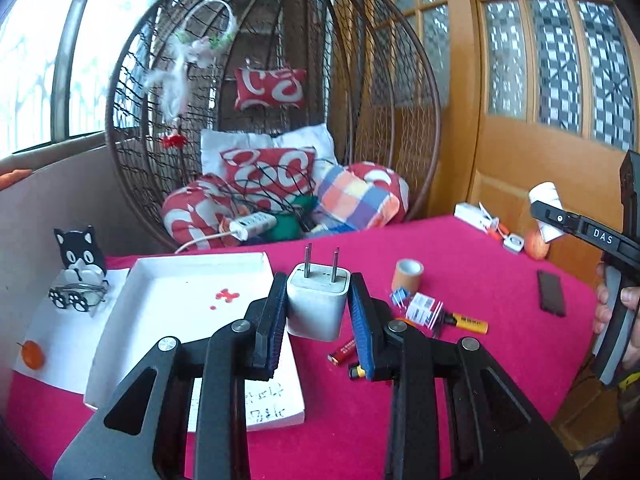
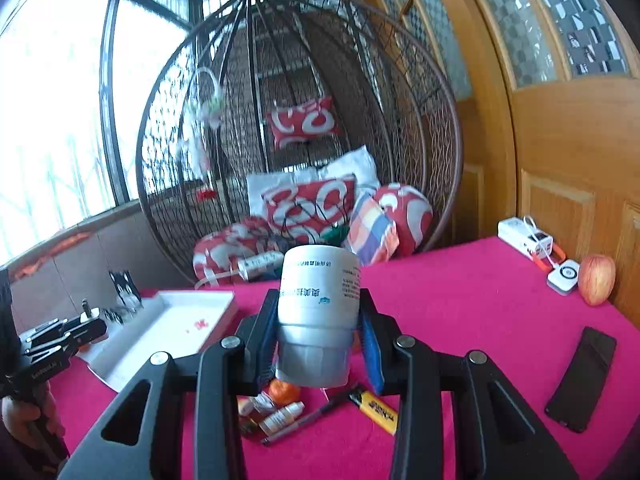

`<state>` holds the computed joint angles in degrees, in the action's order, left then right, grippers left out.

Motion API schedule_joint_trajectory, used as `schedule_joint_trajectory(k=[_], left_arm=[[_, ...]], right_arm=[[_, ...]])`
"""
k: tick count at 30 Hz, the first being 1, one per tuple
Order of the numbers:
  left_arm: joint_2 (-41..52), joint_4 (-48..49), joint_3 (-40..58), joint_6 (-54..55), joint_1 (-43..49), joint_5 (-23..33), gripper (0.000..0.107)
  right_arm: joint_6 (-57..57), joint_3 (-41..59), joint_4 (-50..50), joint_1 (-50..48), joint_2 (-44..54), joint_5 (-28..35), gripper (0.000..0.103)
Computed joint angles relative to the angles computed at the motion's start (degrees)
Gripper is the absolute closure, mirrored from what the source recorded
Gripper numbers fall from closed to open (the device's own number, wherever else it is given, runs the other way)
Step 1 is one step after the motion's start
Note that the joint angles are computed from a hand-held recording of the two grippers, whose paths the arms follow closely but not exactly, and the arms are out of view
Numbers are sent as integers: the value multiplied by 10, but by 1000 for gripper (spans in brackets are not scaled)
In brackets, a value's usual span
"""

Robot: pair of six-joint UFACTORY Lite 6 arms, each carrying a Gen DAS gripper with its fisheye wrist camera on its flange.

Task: Organize rigid objects
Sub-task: 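Carry the charger and the pill bottle over the white tray with both tools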

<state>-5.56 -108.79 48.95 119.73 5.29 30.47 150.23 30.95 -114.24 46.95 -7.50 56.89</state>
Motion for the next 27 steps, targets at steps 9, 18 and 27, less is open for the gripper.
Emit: schedule_joint_trajectory(k=[9,18,27], left_arm=[[-32,13,-11,-24,46,24,78],[-49,14,-20,-33,91,46,78],[-45,16,-22,-35,120,61,78]], right_arm=[[-37,4,16,38,-25,35,66],[-49,16,17,48,-28,40,66],[-60,38,15,45,-12,29,66]])
